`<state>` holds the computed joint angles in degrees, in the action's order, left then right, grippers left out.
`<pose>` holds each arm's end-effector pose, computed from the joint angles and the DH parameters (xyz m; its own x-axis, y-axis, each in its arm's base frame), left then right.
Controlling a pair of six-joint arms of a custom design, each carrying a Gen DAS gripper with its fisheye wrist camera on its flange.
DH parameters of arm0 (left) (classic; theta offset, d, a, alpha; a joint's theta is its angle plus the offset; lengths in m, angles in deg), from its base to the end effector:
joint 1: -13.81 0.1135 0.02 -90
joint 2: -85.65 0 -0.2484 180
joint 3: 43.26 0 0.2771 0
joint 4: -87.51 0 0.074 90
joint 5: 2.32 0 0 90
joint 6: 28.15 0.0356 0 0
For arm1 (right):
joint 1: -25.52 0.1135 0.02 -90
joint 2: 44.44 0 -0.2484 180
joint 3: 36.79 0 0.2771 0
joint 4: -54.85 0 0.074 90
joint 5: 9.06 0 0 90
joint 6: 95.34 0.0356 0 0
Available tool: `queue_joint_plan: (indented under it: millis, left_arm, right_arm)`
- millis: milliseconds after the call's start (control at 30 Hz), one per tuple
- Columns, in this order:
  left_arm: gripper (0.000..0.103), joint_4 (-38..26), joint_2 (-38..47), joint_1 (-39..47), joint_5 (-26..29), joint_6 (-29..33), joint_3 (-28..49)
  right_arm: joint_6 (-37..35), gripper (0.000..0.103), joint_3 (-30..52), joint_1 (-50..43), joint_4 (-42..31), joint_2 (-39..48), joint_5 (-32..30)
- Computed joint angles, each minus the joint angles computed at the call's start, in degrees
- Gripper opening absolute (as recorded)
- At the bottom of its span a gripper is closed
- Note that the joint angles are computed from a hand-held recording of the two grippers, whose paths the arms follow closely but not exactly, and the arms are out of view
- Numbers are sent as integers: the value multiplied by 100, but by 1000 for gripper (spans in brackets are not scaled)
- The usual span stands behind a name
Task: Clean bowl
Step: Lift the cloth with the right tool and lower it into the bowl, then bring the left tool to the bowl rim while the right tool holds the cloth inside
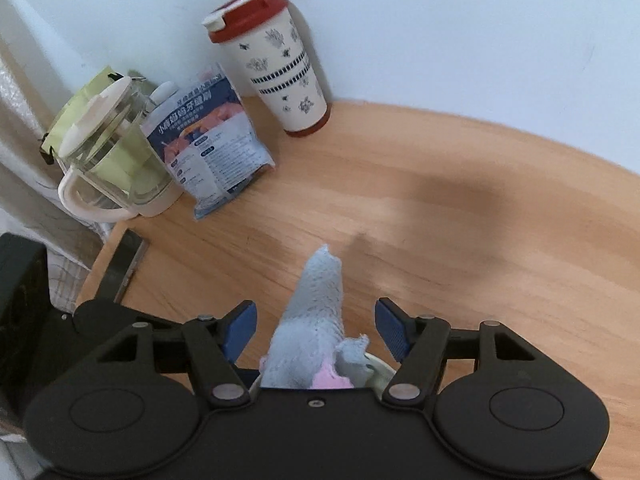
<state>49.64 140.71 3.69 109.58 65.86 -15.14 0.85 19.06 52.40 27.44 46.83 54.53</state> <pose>0.1653 -0.0430 0.0947 -0.8663 0.2205 -0.4482 0.3808 0.8722 -0.3069 0.2601 0.1496 0.1070 -0.8521 -0.3237 -0.4113 -0.4971 0.7463 0.4426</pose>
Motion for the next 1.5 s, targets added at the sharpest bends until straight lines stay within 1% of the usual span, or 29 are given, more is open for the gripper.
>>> queue_joint_plan:
  millis: [67, 100, 167, 200, 233, 367, 533, 600, 667, 767, 900, 1033, 1133, 1233, 1267, 1300, 1333, 1433, 1500]
  left_arm:
    - [24, -3, 11, -8, -13, -9, 11]
    - [24, -24, -6, -2, -17, 0, 14]
    - [26, -49, -19, -14, -32, 7, 22]
    - [26, -66, -43, -23, -40, 3, 20]
    - [26, -79, -77, -36, -58, -14, 9]
    - [27, -123, -75, -8, -13, -79, 37]
    - [27, -183, -109, 98, 143, -176, 38]
    - [27, -146, -44, 193, 228, -183, 33]
    - [27, -165, -69, 247, 269, -165, 21]
    - [27, -168, -8, 266, 263, -133, 46]
    - [27, -167, -4, 200, 143, -180, 58]
    - [27, -142, -8, 167, 14, -300, 46]
    - [28, -209, -71, 194, 26, -330, 43]
    - [29, -263, -130, 291, 113, -315, 37]
    - [32, -259, -120, 317, 133, -310, 42]
    - [38, -241, -118, 339, 144, -315, 33]
    - [40, -217, -115, 361, 152, -323, 19]
    - [41, -170, -87, 437, 210, -319, -4]
    - [41, -271, -190, 513, 295, -249, 1]
  right_arm:
    - [54, 67, 21, -43, 25, 76, -86]
    - [75, 63, 32, -55, 37, 111, -120]
    - [120, 47, -12, -92, 102, 140, -241]
    - [138, 29, -42, -105, 142, 134, -275]
    - [146, 20, -38, -98, 164, 151, -270]
    - [142, 20, -233, -163, 172, -125, -289]
    - [193, 20, -763, -463, -2, -1115, -454]
    - [152, 20, -854, -494, -100, -1306, -431]
    - [27, 20, -1052, -409, -386, -1744, -288]
    - [-181, 20, -1197, -203, -697, -2052, -21]
    - [-473, 20, -1223, -19, -832, -1883, 266]
    - [-513, 20, -1212, 141, -666, -1557, 426]
    - [-551, 20, -1233, 336, -420, -1232, 608]
    - [-565, 23, -1226, 352, -392, -1181, 658]
    - [-604, 27, -1219, 351, -456, -1230, 679]
    - [-688, 35, -1192, 367, -661, -1363, 727]
    - [-773, 40, -1170, 349, -816, -1487, 779]
    - [-1095, 40, -1017, 275, -1341, -1776, 825]
    - [-1202, 41, -987, 306, -1513, -1989, 972]
